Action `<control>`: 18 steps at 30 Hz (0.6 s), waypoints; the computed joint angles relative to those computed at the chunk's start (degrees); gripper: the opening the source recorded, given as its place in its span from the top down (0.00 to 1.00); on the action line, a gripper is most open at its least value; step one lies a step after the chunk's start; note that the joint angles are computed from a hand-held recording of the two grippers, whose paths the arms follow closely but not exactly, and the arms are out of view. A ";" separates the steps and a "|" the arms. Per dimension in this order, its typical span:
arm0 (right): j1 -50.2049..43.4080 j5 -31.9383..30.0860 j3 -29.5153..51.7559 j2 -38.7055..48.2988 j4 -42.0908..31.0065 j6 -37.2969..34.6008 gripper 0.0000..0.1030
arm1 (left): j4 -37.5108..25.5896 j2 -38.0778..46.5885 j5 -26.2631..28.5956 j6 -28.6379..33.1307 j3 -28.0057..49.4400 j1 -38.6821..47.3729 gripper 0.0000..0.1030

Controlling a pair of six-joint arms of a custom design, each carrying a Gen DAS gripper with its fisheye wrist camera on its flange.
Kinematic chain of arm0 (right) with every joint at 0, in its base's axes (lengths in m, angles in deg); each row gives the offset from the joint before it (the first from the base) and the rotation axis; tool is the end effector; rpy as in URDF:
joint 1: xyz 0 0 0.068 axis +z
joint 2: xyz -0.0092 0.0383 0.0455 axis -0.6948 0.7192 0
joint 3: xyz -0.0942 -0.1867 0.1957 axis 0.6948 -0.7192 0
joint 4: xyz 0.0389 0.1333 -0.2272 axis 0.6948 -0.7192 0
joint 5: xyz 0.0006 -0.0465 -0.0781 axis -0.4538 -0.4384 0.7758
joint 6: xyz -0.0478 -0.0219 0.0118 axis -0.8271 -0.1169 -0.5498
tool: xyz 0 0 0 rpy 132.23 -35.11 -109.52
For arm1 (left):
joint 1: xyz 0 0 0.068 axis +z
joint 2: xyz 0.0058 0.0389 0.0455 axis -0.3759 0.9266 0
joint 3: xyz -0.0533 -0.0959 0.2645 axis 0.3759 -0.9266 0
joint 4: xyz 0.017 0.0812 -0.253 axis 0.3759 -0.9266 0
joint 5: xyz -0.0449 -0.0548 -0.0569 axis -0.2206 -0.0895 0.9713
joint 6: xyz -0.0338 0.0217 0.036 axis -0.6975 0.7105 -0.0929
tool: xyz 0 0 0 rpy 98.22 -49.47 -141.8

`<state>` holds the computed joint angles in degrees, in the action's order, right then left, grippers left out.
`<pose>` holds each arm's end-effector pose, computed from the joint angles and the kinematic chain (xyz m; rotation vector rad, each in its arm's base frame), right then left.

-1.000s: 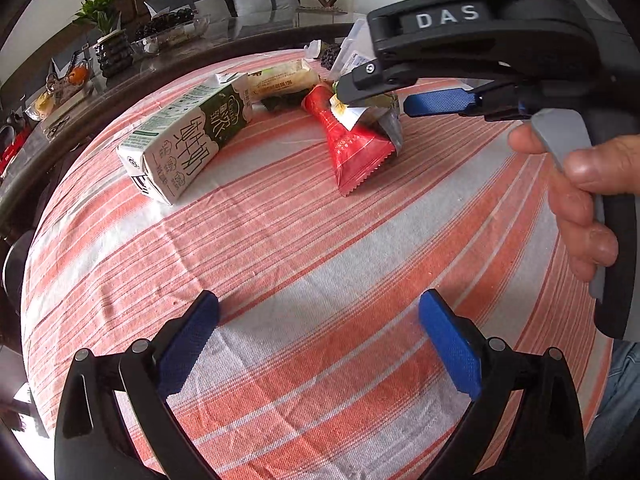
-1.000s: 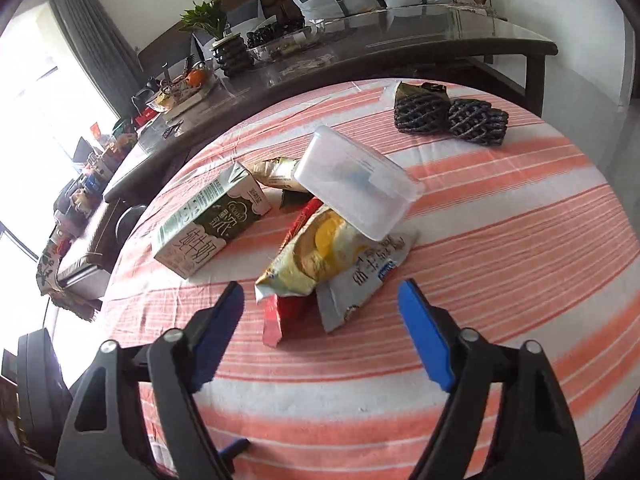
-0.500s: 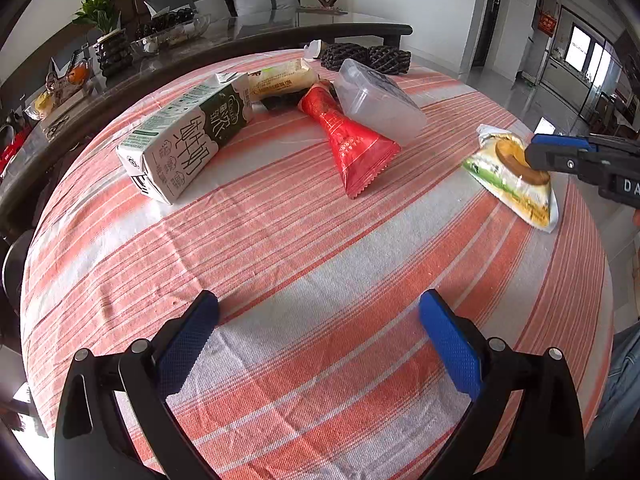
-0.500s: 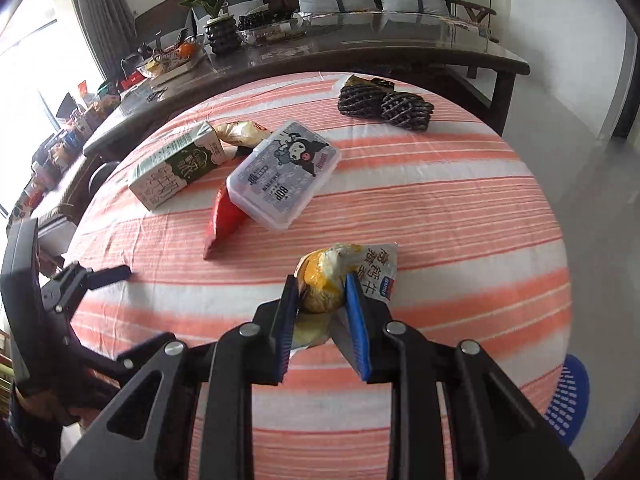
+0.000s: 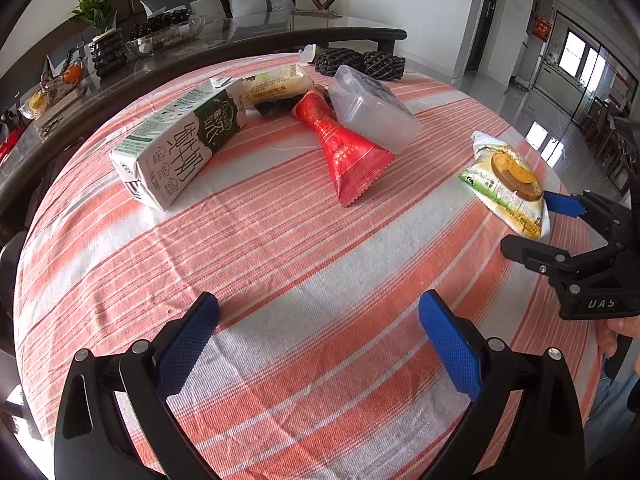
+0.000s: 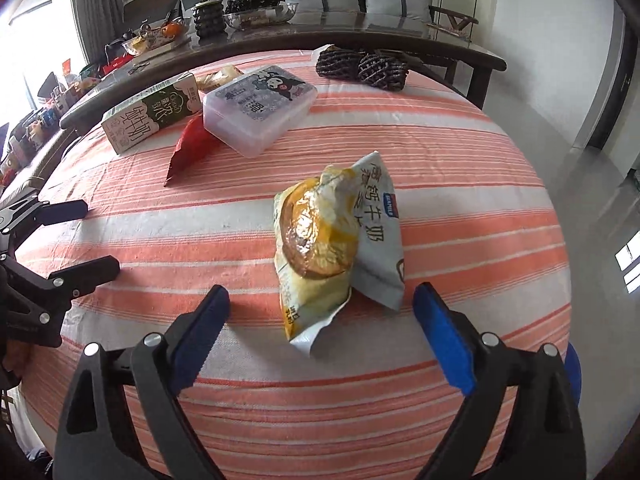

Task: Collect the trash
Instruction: 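Close the right tool on the yellow snack bag while the left tool approaches the red wrapper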

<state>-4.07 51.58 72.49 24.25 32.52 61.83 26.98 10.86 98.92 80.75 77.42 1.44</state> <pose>0.1799 0.1332 0.2189 0.0688 2.5021 0.0316 0.2527 0.0894 0.2317 0.7597 2.4324 -0.3299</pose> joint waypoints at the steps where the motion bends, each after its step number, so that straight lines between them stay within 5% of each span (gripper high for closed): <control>1: 0.03 0.19 0.03 0.14 0.05 0.13 0.12 | -0.45 0.80 0.88 -1.24 1.17 -0.83 0.04; 8: 0.18 0.59 0.03 0.17 -0.02 0.75 0.12 | 7.09 4.64 -1.74 -14.05 6.94 -12.68 0.07; 10: 0.21 0.66 0.11 0.28 -0.04 0.80 0.12 | 7.86 7.26 -3.19 -16.16 9.25 -14.88 0.18; 14: 0.00 0.65 -0.07 0.11 0.01 0.76 0.12 | 5.60 11.05 -4.20 -14.90 12.19 -16.35 0.62; 18: 0.09 0.87 -0.33 -0.17 -0.02 1.11 0.13 | 4.02 7.21 -2.33 -11.55 9.13 -12.49 0.70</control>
